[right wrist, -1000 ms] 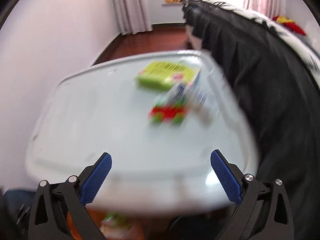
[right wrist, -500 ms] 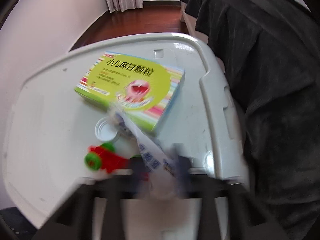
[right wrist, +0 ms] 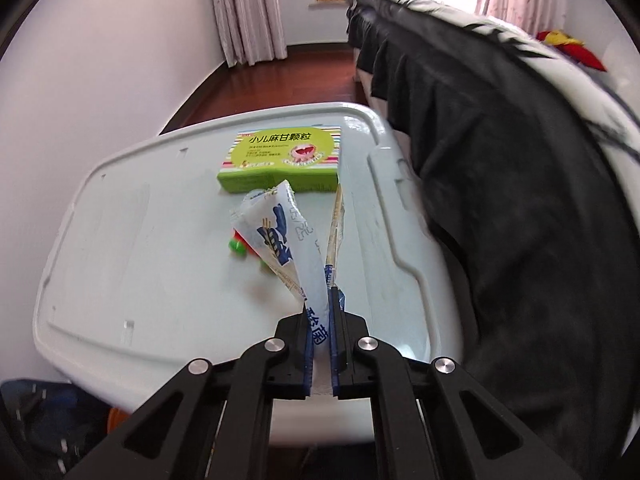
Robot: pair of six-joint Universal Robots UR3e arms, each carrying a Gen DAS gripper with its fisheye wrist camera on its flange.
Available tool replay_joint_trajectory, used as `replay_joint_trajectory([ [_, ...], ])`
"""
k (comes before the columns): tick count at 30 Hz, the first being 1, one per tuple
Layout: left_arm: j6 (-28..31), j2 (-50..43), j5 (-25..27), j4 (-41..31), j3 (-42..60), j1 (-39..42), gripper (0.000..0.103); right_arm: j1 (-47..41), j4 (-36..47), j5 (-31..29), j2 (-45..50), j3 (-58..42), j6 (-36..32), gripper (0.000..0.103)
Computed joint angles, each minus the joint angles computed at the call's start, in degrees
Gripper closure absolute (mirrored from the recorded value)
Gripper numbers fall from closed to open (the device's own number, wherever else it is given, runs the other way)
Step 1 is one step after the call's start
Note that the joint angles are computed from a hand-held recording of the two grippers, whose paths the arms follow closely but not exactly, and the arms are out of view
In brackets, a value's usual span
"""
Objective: Collect trash
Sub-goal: 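Grasp the white-blue drink pouch with the right tool while the left tool grasps the red toy car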
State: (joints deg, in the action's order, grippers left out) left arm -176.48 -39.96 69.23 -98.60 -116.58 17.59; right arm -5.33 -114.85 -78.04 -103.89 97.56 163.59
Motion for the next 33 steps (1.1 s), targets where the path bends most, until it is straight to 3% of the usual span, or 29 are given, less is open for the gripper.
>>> replay_joint_trajectory([
  [2,-9.1,-9.9,0.3,13.1,0.2,-8.0,0.022,-1.8,0.9,1.7,-4.6,3.0,-0.2,0.097],
  [6,-22.4,-29.5,0.3,31.6,6.5,-17.9,0.022,-4.9,1.7,2.2,-15.1,8.8,0.2,0.097],
  [11,-36.2,-50.8,1.1,39.5,22.1,-24.1,0.022,-8.8,4.0,4.8,-20.7,10.8,-2.5,0.097],
  [14,-42.9,-60.0,2.8,38.9,31.2,-26.0,0.022,-11.7,6.2,6.5,-23.7,11.4,-4.4,0.097],
  [20,-50.4,-72.8,8.3,32.8,47.8,-29.5,0.022,-19.0,13.3,12.5,-29.0,13.2,-10.1,0.097],
  [29,-51.8,-86.4,16.8,18.4,70.7,-33.5,0.022,-27.8,23.4,19.7,-32.4,12.2,-17.8,0.097],
  [31,-50.7,-89.4,18.8,14.6,76.5,-34.4,0.028,-31.4,27.5,22.0,-33.6,11.5,-20.5,0.097],
  [33,-49.5,-89.6,20.3,14.1,77.2,-34.5,0.049,-35.0,31.9,24.0,-34.5,10.5,-23.4,0.097],
])
